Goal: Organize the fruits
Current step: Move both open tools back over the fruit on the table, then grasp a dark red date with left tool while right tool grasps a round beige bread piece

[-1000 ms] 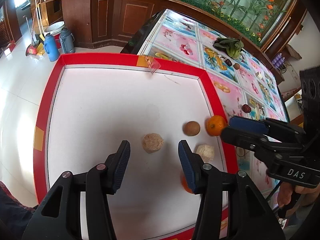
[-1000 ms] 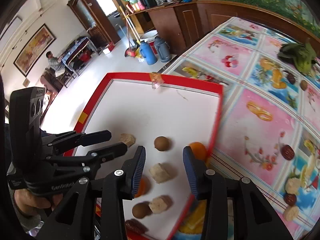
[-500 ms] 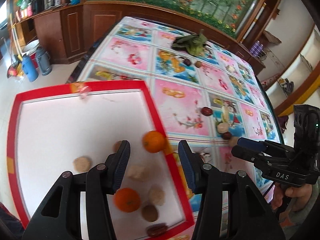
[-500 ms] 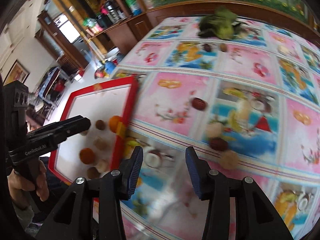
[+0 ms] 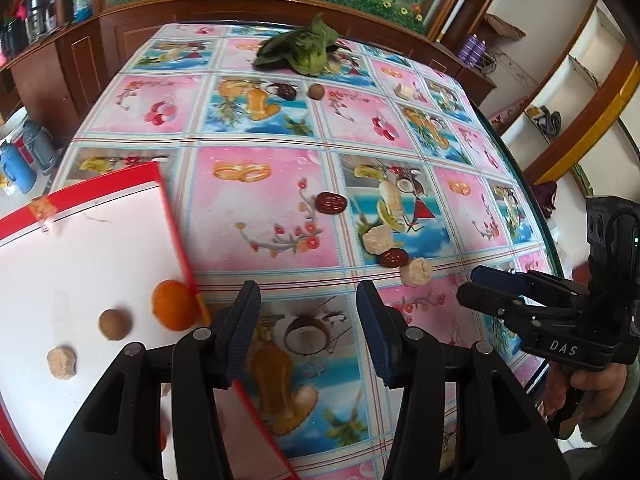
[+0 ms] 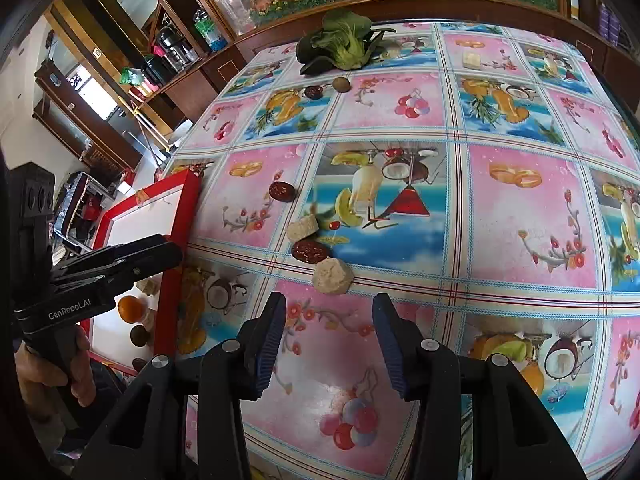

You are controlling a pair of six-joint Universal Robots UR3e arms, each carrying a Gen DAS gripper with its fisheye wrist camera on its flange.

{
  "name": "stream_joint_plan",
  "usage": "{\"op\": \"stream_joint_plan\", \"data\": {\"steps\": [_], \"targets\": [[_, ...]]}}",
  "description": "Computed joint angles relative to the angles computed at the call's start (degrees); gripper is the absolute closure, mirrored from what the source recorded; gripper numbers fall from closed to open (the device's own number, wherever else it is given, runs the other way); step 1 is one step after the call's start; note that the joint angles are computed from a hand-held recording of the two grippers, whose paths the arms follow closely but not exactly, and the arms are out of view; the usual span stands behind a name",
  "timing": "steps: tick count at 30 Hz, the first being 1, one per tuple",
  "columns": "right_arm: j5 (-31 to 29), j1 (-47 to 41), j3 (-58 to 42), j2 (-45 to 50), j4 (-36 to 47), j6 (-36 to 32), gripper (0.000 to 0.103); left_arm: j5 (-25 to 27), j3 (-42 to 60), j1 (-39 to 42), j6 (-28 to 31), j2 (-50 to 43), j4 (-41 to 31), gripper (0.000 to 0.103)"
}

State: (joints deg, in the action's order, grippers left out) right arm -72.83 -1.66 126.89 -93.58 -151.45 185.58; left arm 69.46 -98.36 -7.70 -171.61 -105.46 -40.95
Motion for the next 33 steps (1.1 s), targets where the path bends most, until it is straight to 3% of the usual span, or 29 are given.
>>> {"op": "stream_joint_plan", "data": {"steps": [14,27,29,30,33], "targets": [[-2.9,4.9,-8.4,13.4,-2.5,-0.9,0.058,3.3,19.5,-4.8,-2.8,-15.4,-6.8,0.055],[-4.6,5.2,-10.2,15.8,-2.1,-1.9,0.064,6.8,39.0,-8.7,-2.7,-29.4,-13.6,0.055],[-4.9,5.4,-10.3,15.9,-2.1,-2.3,0.064,6.9,39.7,-9.0,-2.3,-30.1,-13.1,0.064],[-5.1,5.5,-10.5,16.0,-2.2,-2.4,0.065,7.2,40.1,-9.2,-1.9,-30.4,-13.2,0.075],[-6.6,6.2,-10.9,16.6,-2.6,-3.2,0.074,7.5,40.0,-9.6,-1.3,-30.4,-12.6,0.077]]}}
